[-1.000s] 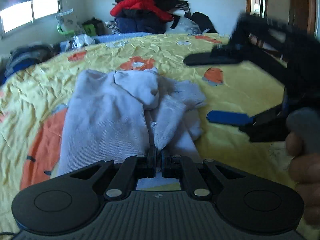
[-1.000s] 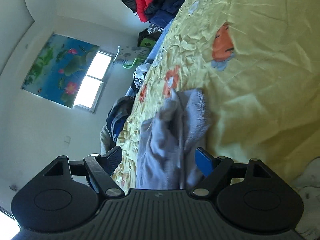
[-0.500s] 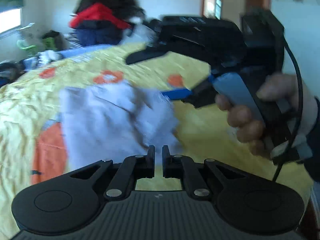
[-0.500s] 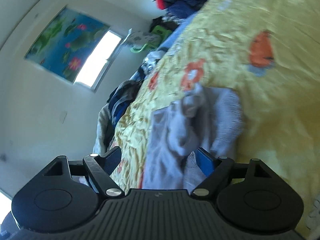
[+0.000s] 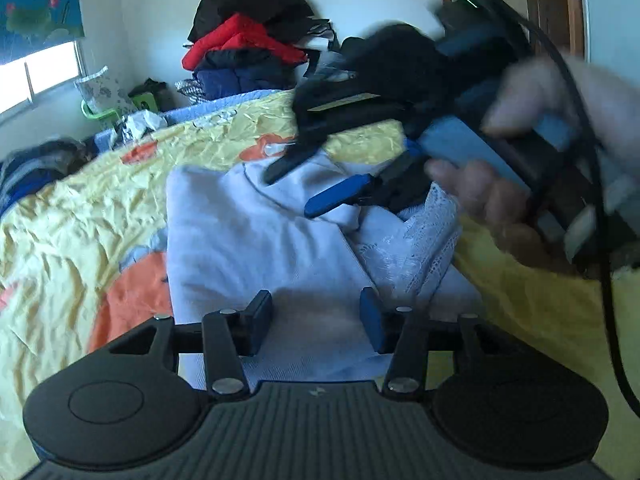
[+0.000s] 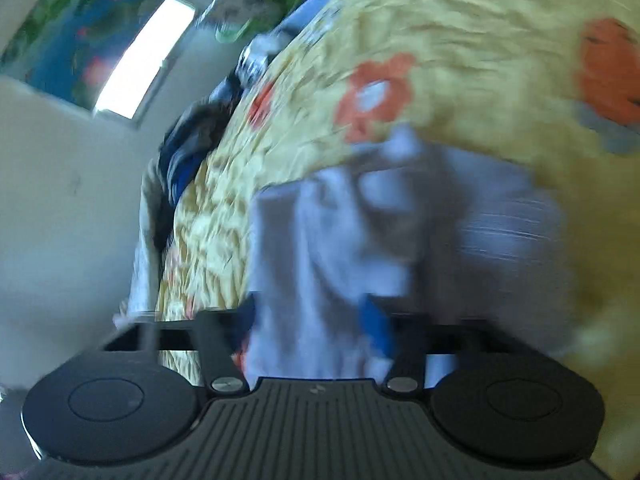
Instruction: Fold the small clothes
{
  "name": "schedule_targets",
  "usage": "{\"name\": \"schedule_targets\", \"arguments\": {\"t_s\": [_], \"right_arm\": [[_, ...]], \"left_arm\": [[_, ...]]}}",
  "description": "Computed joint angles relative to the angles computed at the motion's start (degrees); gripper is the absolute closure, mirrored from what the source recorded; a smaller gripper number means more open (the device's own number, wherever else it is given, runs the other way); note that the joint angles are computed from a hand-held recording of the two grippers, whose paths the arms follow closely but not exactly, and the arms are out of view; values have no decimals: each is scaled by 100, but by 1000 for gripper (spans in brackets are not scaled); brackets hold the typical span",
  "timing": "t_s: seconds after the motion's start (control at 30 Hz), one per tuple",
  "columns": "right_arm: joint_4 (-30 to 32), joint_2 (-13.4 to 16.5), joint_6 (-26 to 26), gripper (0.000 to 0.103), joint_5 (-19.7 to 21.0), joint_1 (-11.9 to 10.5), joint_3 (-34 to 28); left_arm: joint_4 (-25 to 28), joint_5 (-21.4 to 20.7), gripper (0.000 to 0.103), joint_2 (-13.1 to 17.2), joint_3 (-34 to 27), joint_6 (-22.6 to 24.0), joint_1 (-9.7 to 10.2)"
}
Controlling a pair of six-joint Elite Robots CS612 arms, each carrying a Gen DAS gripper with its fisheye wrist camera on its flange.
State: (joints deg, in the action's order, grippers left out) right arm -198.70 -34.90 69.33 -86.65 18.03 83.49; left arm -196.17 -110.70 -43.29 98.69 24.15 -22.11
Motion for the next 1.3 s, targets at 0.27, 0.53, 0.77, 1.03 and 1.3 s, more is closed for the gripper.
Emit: {"name": "schedule_targets", "arguments": {"t_s": [0.27, 0.53, 0.77, 1.03, 1.3], "right_arm": [[53, -231, -515, 50, -494, 137, 219], [760, -512, -896, 42, -399, 120, 420], [910, -307, -706, 80, -416, 111, 200], [249, -384, -685, 90, -703, 151, 554], [-634, -423, -173, 25, -306, 18, 903]], "left_arm": [[-71, -740, 55, -33, -136, -354, 245], [495, 351, 40, -39, -380, -1749, 229], [1181, 223, 40, -9, -588, -2133, 288], [1399, -450, 27, 6, -729, -2365, 419], [2440, -1610, 27, 368, -1542, -3174, 621]]}}
